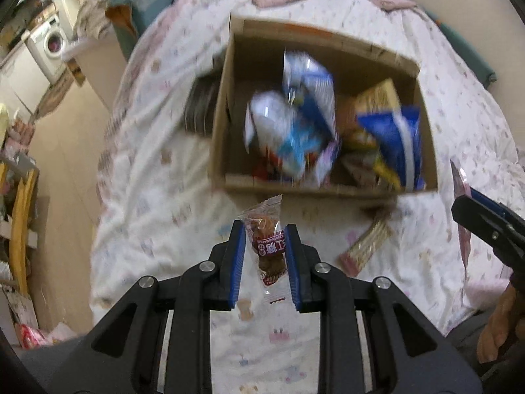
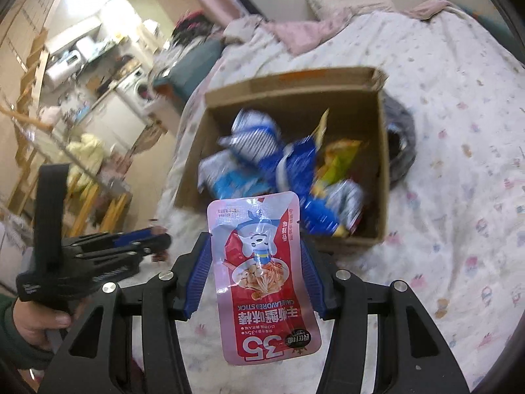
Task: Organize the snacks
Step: 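Carry both held snacks over and into the cardboard box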
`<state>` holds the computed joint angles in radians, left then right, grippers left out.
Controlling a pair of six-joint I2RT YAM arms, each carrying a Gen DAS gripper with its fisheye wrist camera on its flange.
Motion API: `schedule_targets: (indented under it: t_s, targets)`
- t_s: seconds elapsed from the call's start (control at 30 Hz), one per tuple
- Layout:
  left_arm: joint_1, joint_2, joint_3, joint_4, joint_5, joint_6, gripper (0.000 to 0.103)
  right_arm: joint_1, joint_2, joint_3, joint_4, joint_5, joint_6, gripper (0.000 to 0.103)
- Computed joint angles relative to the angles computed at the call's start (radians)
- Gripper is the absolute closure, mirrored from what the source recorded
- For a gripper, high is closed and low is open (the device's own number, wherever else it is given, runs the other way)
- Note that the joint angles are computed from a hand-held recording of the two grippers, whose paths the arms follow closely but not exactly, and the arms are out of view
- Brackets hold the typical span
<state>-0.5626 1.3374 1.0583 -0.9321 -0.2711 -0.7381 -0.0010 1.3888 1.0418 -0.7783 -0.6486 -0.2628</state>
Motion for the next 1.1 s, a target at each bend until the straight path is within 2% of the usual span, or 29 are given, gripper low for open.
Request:
schedule_targets:
  t_s: [0.13,0.23,0.37,0.53,0.67,0.83,0.97,1.1]
  targets:
    - [0.031,0.022,0.071,0.006,-0.044,0.082,0.083,-0.038,0.039,0.048,0.068,-0.028,0.073,0.049]
    - [0.059,0.049,0.088,0.051,-0.055,0.131,0.083,-0.063,0.077,0.090,0.087,-0.055,0.106,0.049]
    - [0.118,0.091,0.113,0.105,-0.013,0.161,0.083,-0.072,0.140,0.161,0.138,-0.049,0.135,0.049]
    - [0.151,0.138,0.148,0.147,-0.004,0.195,0.083,-0.084,0.246,0.241,0.187,-0.033,0.187,0.049]
    - [0.175,0.161,0.140,0.221,0.009,0.237,0.082,-0.079,0.307,0.270,0.214,0.002,0.221,0.049]
    - [0.201,0.198,0.110,0.283,0.076,0.237,0.082,-0.026,0.361,0.286,0.173,-0.018,0.188,0.049]
    - [0.199,0.207,0.112,0.300,0.101,0.248,0.082,0.039,0.297,0.223,0.194,-0.037,0.098,0.049]
    - [0.198,0.225,0.120,0.312,0.125,0.250,0.082,0.117,0.297,0.201,0.209,0.031,0.041,0.049]
